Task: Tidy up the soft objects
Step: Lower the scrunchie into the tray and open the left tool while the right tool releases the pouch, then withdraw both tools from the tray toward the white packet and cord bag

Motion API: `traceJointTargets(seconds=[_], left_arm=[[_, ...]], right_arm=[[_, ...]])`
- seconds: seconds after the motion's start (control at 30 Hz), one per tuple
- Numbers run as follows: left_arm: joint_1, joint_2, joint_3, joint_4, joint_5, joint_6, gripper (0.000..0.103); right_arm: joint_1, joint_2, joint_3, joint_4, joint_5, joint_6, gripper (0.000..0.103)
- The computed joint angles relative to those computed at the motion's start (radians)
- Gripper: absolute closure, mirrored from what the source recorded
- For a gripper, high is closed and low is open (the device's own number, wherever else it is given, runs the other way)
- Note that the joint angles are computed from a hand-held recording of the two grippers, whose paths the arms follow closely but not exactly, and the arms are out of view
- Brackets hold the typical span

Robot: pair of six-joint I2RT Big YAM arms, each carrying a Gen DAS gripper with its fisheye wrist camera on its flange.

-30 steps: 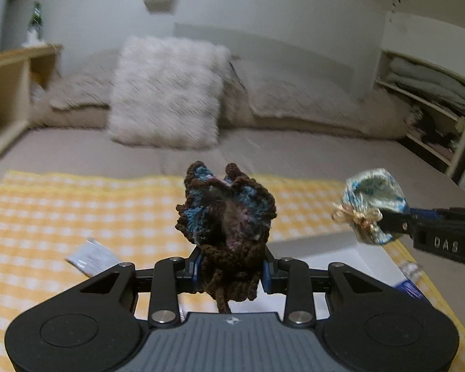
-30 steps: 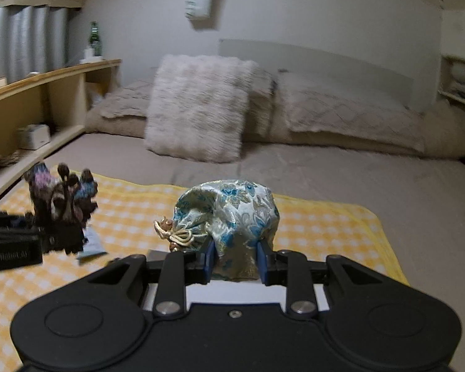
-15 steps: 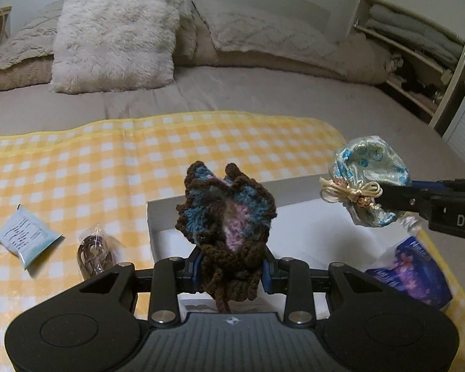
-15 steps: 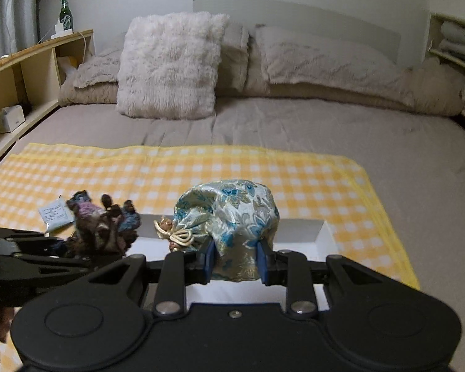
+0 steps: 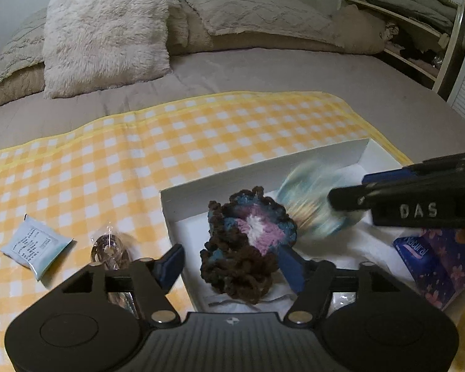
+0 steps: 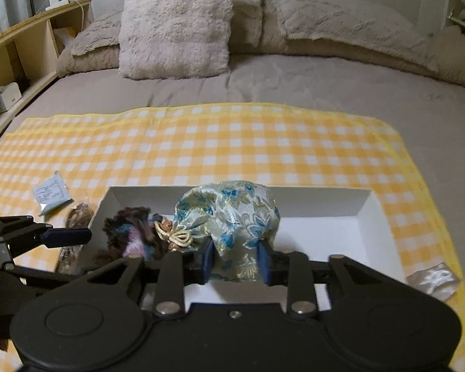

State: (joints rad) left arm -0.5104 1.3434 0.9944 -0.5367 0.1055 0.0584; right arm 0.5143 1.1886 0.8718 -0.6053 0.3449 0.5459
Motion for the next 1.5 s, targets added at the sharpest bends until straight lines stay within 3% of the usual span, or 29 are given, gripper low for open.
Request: traceJointTargets(seconds=[0.1, 0.23, 0.73, 1.07, 1.5], left_arm=[[-0.011, -0.01, -0.004, -0.009, -0.02, 0.002, 0.025], [-0.022, -0.026, -0.008, -0.027, -0.04, -0.011, 0.018], [-0.053, -0.116, -0.039, -0.048, -0.052, -0.062, 0.012], [-0.048, -0.193, -0.059, -0.05, -0.056, -0.103, 0.011], [-0.047, -0.295, -0.095, -0.045, -0.077, -0.174, 0.006]], right_arm=[[0.011, 0.021, 0.012, -0.014, 0.001, 0.016, 0.04], [0.029, 0.018, 0.012, -0.034, 0.014, 0.004, 0.035], [0.047, -0.117, -0.044, -0.088, 0.062, 0.045, 0.028], [0.067, -0.219, -0.086, -0.083, 0.115, 0.045, 0.026], [0.161, -0.332, -0.109, -0.137, 0.216, 0.063, 0.021]])
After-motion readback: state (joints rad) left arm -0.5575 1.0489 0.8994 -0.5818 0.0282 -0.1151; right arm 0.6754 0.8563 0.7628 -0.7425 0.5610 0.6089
